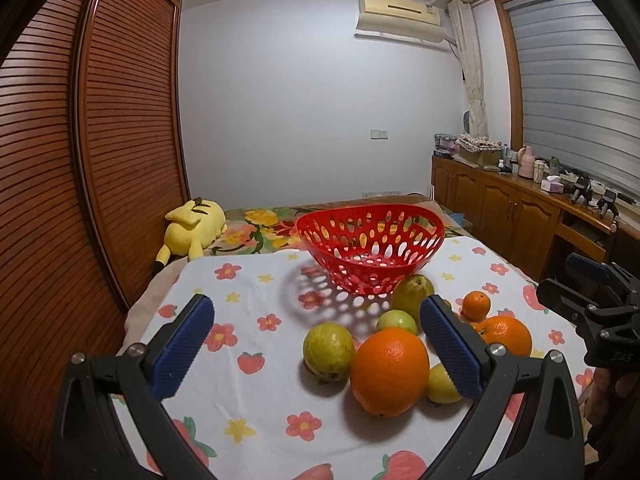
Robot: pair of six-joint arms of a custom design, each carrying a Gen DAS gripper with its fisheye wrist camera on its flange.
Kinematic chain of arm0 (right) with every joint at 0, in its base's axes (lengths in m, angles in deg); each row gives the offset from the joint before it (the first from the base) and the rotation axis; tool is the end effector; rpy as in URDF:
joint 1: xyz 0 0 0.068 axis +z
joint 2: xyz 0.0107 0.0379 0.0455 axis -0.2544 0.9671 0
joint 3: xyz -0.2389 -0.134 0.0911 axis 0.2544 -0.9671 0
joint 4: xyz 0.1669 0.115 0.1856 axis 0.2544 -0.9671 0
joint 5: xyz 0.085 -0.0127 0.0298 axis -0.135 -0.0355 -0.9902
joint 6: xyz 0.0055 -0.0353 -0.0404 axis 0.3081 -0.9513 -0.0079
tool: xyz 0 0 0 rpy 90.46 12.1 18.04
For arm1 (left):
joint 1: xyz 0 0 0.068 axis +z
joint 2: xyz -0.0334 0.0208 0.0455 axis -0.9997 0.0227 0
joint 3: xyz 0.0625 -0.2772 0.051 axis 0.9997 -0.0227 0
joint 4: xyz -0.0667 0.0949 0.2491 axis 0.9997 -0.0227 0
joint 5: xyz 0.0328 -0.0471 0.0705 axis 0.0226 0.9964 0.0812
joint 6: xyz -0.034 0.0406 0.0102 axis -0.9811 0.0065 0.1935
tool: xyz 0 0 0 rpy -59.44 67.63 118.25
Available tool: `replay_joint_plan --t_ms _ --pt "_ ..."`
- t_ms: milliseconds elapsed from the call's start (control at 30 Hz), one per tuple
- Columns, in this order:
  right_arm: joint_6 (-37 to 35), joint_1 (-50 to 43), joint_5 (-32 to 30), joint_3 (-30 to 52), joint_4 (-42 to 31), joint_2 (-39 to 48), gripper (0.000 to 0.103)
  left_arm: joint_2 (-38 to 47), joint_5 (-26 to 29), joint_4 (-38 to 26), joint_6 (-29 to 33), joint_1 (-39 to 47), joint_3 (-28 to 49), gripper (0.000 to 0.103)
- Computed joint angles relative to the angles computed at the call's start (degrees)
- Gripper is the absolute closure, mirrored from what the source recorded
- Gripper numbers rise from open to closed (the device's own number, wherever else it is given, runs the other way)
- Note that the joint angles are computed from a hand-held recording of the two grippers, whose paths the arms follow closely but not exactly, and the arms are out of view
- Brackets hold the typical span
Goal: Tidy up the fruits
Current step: 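Close the left tool on a large orange while the right tool grasps another orange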
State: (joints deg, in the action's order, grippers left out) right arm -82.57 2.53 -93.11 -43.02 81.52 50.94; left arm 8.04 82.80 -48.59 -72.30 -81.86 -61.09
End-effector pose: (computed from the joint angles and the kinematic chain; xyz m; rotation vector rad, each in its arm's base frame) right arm 0.1881 0.0626 0.1355 -0.3093 1.9164 0.3468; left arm 0.1204 0.0120 0.1611 -0.0217 1.9724 0.0424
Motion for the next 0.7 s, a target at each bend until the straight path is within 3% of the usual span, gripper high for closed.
replay_joint_plan --t_ms 200,400,700 --pt "-0.85 -0.7 -0.76 0.07 4.07 6.93 0.0 8.41 2.02 7.52 1.02 1.22 -2.2 0.0" --pt "-2.01 -2.07 -2.68 1.14 6.99 14.63 0.0 18.75 8.08 15.09 2.49 3.69 -3.02 0.0" --pt "-2.62 -3.33 -5.9 3.91 8.41 23.11 0.0 33.14 7.53 25.19 3.11 1.98 -2.9 0.0"
